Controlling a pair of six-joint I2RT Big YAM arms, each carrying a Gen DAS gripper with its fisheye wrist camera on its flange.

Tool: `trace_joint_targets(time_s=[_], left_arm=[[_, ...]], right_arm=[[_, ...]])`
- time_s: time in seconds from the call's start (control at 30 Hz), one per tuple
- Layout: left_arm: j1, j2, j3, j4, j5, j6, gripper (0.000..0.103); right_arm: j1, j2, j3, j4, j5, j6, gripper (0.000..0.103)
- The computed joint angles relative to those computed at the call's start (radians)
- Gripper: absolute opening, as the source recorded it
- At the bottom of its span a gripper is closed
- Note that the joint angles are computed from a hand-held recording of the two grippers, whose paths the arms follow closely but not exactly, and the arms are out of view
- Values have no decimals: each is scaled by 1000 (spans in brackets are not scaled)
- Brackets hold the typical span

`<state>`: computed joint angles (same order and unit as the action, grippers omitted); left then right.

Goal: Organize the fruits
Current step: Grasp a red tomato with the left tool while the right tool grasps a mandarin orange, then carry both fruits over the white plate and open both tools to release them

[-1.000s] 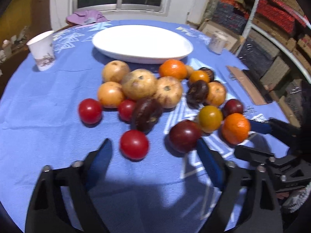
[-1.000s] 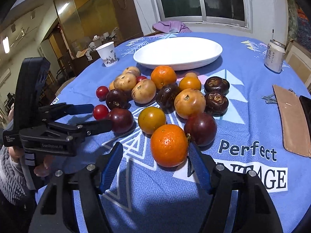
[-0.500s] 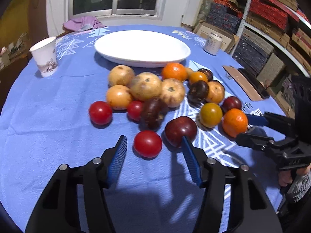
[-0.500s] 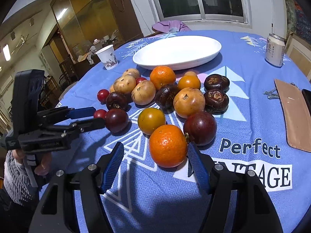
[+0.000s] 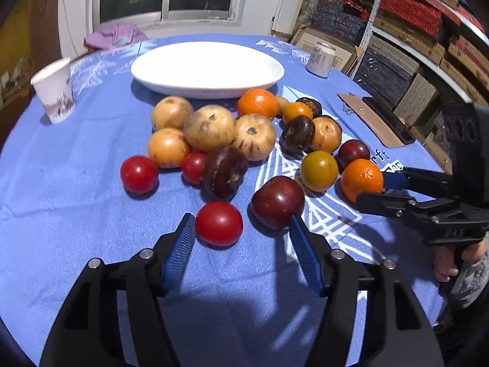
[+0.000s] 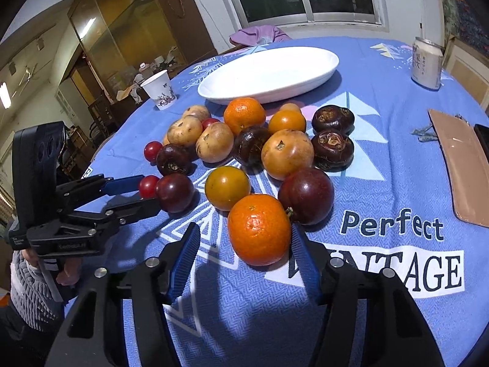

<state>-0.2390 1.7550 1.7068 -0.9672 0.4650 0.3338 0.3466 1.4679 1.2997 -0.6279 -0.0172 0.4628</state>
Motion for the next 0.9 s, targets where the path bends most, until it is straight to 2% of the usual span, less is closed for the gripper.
trace_joint_targets(time_s=[0.07,0.13,0.2,0.27,0.3,0.37,0.5,0.6,0.67,0.8,0.9], left_arm=[[21,26,36,-41,39,-26,59],[44,47,66,-59,76,-70,51],[54,61,82,-73,92,-92,48],[46,66,85,-84,73,-80,45],[33,49,60,-54,39,-61,45],[21,38,44,-44,27,-34,45],[-16,7,-9,36,-77,2,45],[-20,3,-16,48,-84,-4,45],[-20,0,-21,57,-91,-14,41],[-43,-23,-60,105,-172,11,41],[-40,-22,-59,103,-165,10,42]], right_arm=[[0,2,2,-5,-10,3,55],[-1,7,6,-9,-22,3,51],[-1,9,7,-10,-25,3,51],[0,9,7,-11,-27,2,50],[0,10,8,-11,-29,1,50],[1,10,9,-12,-29,0,50],[2,13,11,-10,-36,1,48],[5,18,17,-13,-31,-3,46],[5,19,18,-13,-31,-1,46],[5,20,20,-10,-37,1,45],[2,14,11,3,-43,5,45]])
